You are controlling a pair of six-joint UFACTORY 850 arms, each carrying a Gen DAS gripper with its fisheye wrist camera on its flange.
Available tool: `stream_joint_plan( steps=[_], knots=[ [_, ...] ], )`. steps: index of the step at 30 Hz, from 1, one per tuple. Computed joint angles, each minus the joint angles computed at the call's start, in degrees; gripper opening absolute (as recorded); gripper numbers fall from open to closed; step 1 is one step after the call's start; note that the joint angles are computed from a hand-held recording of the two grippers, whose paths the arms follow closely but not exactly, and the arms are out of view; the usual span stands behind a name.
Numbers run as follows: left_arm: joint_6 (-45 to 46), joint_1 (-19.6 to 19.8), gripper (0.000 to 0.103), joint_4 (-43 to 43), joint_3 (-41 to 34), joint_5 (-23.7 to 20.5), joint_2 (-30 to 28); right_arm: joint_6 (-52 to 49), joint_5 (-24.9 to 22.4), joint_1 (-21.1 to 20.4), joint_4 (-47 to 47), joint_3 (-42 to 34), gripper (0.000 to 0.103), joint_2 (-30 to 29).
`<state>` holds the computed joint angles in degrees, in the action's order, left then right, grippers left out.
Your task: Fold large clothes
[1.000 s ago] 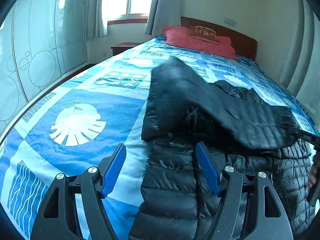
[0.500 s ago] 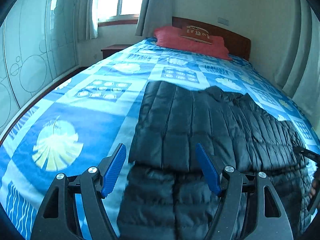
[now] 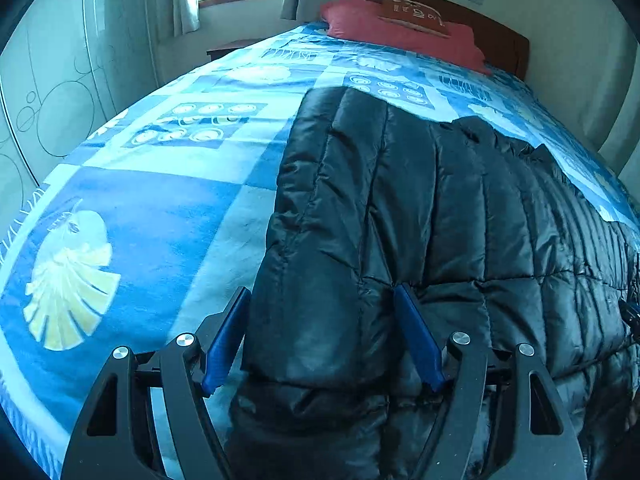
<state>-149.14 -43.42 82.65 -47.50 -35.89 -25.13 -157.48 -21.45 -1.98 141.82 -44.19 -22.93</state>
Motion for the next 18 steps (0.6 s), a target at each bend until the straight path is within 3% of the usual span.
stream_joint_plan(
  steps=[2, 5, 8, 10, 12, 14, 18],
  knots=[
    [-0.2, -0.8, 0.071, -0.1, 1.0, -1.0, 2.2, 5.0, -1.5, -0.9, -4.8, -0.1, 0.054, 1.3],
    [-4.4, -1.6, 0.071, 3.8, 1.8, -4.7, 4.9, 3.0, -1.3, -0.3, -1.7, -2.1, 0.059, 0.9],
    [-6.4, 0.4, 0.071, 8.8, 0.3, -6.0, 4.3, 0.9, -0.4, 0.9, 2.0, -6.1, 0.059, -2.5],
    [-0.9, 2.9, 0.071, 6.1, -2.5, -4.4, 1.5, -1.8, 1.8, 1.7, 4.5, -8.7, 0.061, -5.3],
    [4.9, 6.6, 0.073, 1.2, -5.7, 0.1, -3.6, 1.7, 3.4, 1.8, 0.6, -10.7, 0.066, -7.7],
    [1.1, 8.9, 0.073, 3.5, -4.7, 6.0, -3.0, 7.0, 4.6, 1.6, -4.2, -11.2, 0.066, -7.1],
    [-2.8, 8.3, 0.071, 6.5, -3.1, 4.8, 0.5, 9.8, 2.2, 1.6, -6.4, -10.5, 0.065, -4.8]
  ],
)
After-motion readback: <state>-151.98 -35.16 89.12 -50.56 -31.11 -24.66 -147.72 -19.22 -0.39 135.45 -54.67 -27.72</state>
